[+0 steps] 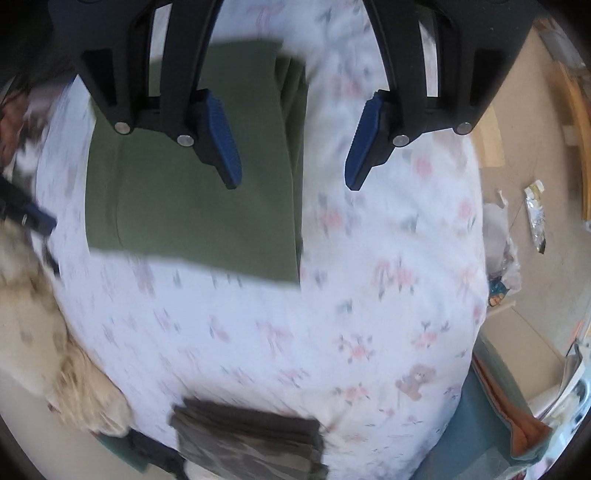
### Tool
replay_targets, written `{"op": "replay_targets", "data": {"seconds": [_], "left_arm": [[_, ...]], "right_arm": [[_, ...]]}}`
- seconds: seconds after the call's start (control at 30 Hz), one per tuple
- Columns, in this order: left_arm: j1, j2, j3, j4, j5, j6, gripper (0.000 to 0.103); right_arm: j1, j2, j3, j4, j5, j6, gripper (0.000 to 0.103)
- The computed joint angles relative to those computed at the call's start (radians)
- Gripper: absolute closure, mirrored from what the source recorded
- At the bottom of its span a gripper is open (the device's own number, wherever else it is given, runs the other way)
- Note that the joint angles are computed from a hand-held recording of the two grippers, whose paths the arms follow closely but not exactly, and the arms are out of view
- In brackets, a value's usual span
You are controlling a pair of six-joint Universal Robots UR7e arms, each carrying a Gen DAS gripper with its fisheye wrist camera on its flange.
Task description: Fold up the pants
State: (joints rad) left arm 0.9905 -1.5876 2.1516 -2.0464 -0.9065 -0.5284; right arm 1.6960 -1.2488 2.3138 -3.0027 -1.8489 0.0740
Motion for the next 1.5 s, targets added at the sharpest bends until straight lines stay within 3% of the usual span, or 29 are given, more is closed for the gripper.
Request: {"op": "replay_targets", "data": {"seconds": [0.1,0.2,0.3,0.33,0.37,0.4,0.43,0.47,0.83,0.9,1.03,1.13,1.23,1.3,1.4,1.43,1.5], "left_arm": [[0.084,0.081,-0.043,-0.138,-0.076,0.06,0.048],[0.145,0.14,-0.06,-0.232,-0.138,0.069,0.049],[0.177,0.184,-0.072,-0.263,-0.183,0.092,0.052],[0.182,0.185,-0.07,-0.282,-0.222,0.114,0.057],[0.172,0.188,-0.069,-0.289,-0.236,0.135,0.073],[0.152,0.191,-0.067,-0.283,-0.207,0.169,0.083],[0.142,0.197,-0.066,-0.281,-0.176,0.187,0.096],[0.134,0.198,-0.069,-0.267,-0.166,0.198,0.097],[0.101,0.153,-0.053,-0.287,-0.141,0.188,0.098],[0.107,0.165,-0.054,-0.288,-0.132,0.2,0.098],[0.115,0.19,-0.061,-0.269,-0.118,0.173,0.097],[0.101,0.191,-0.051,-0.274,-0.076,0.181,0.095],[0.075,0.201,-0.037,-0.232,0.047,0.15,0.09],[0.043,0.181,-0.012,-0.251,0.113,0.12,0.09],[-0.027,0.129,0.065,-0.423,0.141,0.191,0.071],[-0.051,0.114,0.106,-0.527,0.133,0.236,0.066],[-0.071,0.094,0.146,-0.616,-0.004,0.321,0.066]], "right_arm": [[-0.03,0.081,-0.062,0.007,0.024,-0.005,0.064],[-0.012,0.173,-0.096,-0.016,-0.018,0.005,0.065],[-0.033,0.181,-0.093,0.004,0.036,0.01,0.081],[-0.034,0.186,-0.095,0.004,0.045,-0.008,0.087],[-0.025,0.184,-0.089,-0.001,0.035,-0.021,0.094],[-0.014,0.19,-0.096,0.006,0.013,-0.039,0.102],[-0.01,0.192,-0.094,-0.008,0.007,-0.05,0.102],[-0.012,0.19,-0.088,-0.024,0.018,-0.059,0.102],[0.033,0.134,-0.01,-0.185,-0.034,-0.065,0.103],[0.039,0.146,-0.017,-0.185,-0.066,-0.068,0.103],[0.011,0.186,-0.039,-0.127,-0.101,0.01,0.103],[0.052,0.205,-0.053,-0.119,-0.178,-0.007,0.103],[0.087,0.216,-0.064,-0.102,-0.316,0.012,0.103],[0.075,0.19,-0.049,-0.128,-0.273,0.019,0.103],[0.099,0.181,-0.041,-0.227,-0.159,-0.095,0.103],[0.11,0.191,-0.046,-0.247,-0.116,-0.132,0.103],[0.118,0.226,-0.063,-0.254,-0.028,-0.166,0.103]]}}
